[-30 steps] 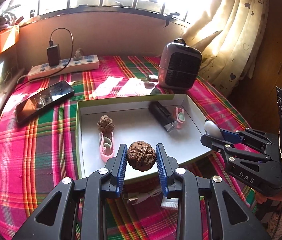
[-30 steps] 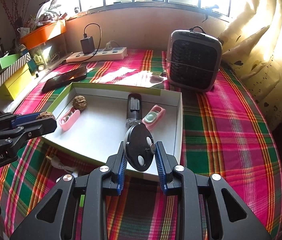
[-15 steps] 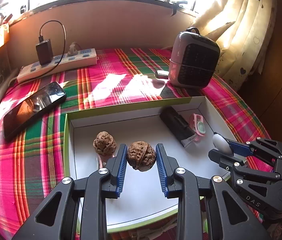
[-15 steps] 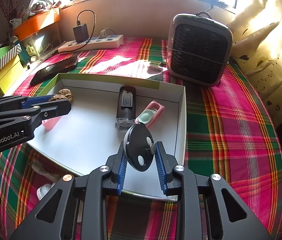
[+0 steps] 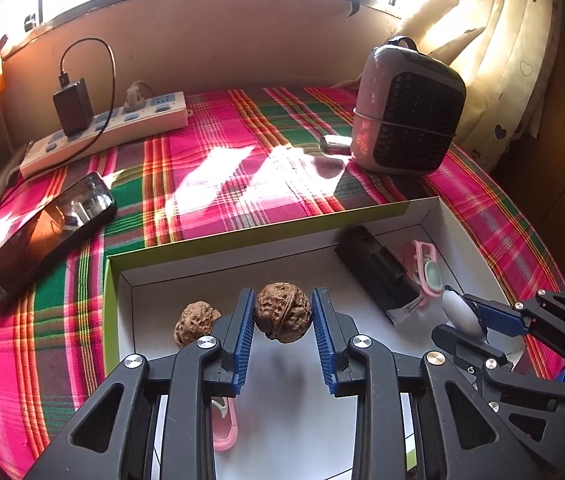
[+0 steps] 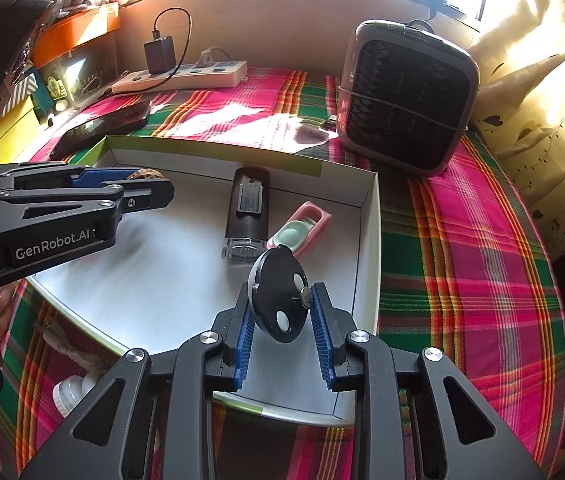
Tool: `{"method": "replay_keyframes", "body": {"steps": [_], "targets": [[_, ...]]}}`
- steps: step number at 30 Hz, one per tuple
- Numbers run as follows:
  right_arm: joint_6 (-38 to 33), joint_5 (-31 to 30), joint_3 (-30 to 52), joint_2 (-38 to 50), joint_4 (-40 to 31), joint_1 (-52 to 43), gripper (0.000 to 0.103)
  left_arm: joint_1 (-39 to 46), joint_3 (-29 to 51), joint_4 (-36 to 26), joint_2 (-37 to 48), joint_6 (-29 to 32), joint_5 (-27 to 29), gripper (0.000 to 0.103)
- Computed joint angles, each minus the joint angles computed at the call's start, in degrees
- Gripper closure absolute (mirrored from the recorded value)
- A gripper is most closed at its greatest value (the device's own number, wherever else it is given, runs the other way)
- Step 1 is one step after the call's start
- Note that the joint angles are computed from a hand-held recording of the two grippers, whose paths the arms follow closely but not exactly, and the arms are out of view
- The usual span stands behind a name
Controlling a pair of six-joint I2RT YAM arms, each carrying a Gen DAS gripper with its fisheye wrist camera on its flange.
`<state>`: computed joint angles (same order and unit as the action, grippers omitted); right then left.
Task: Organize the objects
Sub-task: 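Carry the walnut and black gadget into the white box and open both tools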
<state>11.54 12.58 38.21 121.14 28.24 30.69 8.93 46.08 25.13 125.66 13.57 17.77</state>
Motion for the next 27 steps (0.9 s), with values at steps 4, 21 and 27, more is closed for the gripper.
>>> {"method": "replay_keyframes", "body": {"steps": [4,21,27], "targets": [[-0.3,-0.5,0.0,0.3,0.6,-0.1,0.074,-0.6,0.8,0.4,0.7,-0.3,-1.1,0.076],[-0.3,-0.4,-0.4,0.4,1.7,0.1,0.074,-1.7,2.9,-1.0,2.6,-0.4,-2.7,0.076],[-0.1,-0.3,-0.2,0.5,1.6,0.3,0.074,-1.9,2.9,-1.0,2.6,-0.2,-3.2,0.076]]}}
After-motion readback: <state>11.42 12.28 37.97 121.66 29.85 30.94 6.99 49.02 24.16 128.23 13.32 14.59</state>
